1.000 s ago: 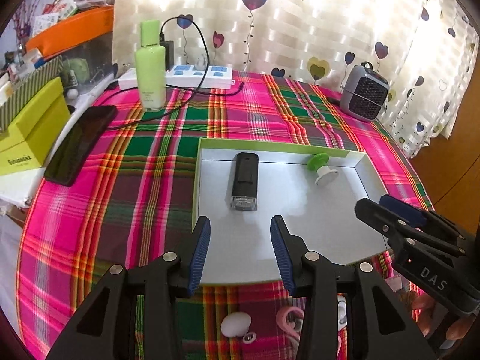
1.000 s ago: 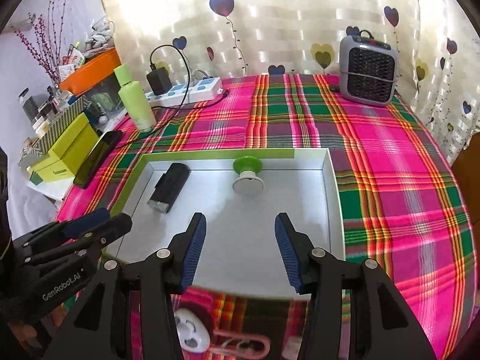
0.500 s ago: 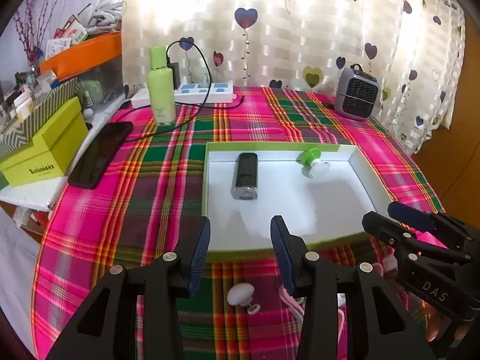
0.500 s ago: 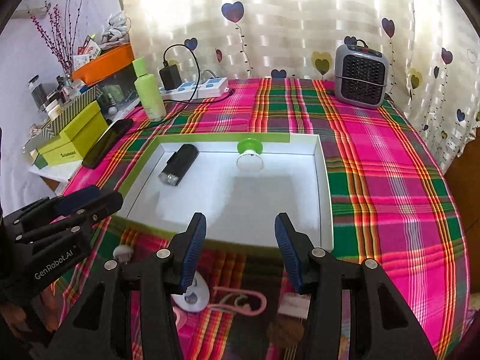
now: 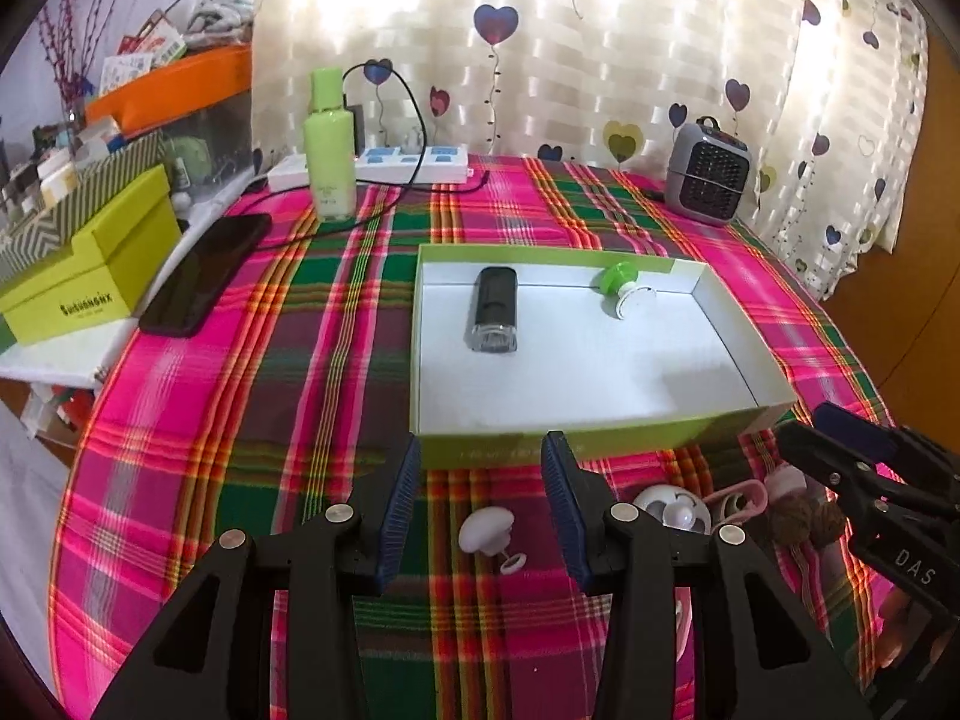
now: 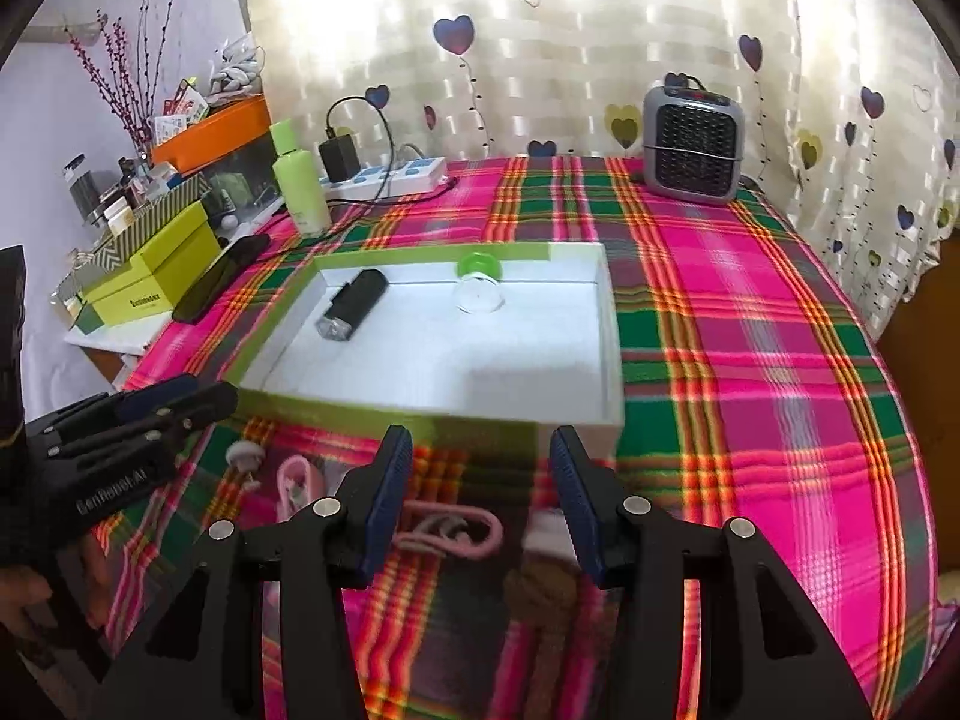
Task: Organize objects
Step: 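Withdraw both grippers from the box back toward the remaining objects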
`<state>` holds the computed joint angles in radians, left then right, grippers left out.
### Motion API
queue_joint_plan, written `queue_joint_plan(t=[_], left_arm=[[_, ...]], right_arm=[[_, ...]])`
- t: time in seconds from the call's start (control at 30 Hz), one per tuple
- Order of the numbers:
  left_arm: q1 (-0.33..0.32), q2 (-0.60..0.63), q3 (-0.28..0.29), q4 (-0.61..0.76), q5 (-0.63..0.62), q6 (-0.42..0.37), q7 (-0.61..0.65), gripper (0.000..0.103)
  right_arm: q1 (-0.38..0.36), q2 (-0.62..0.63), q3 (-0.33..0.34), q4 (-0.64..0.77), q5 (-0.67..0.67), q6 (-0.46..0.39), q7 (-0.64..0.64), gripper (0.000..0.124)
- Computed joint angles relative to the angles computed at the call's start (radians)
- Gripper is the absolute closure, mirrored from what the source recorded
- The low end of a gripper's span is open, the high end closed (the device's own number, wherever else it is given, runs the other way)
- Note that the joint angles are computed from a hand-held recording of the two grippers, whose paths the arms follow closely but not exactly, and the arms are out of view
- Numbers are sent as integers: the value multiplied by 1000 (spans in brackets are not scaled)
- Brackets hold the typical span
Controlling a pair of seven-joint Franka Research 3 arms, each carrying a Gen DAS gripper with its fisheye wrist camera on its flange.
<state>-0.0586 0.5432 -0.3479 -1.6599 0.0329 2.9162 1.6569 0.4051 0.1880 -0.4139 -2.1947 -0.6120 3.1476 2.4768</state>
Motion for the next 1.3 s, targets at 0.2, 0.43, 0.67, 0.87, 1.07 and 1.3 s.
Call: queue_joint_plan(t=[0.2, 0.43, 0.67, 0.87, 1.07, 1.3], left_arm=[[68, 7, -62, -24, -59, -6, 64, 63], [116, 9, -102, -51, -118, -16, 120, 61], [138, 24, -124, -42, -187, -62, 172, 58], [117, 30, -107, -33, -214, -90, 189, 58], [106, 29, -100, -35, -230, -84, 201, 56], [93, 33, -88, -25, -226, -88, 200, 54]], right_arm=[[33, -39, -73, -47, -170, -4, 166, 75], [-28, -59, -55, -76, -307, 29, 290, 75], [-106, -79, -18, -103, -402, 41, 399, 75], [-206, -68, 96, -113, -298, 56, 286, 75], [-251, -67, 179, -154, -85, 88, 65, 75], [-195, -60, 135, -165, -20, 115, -4, 75]])
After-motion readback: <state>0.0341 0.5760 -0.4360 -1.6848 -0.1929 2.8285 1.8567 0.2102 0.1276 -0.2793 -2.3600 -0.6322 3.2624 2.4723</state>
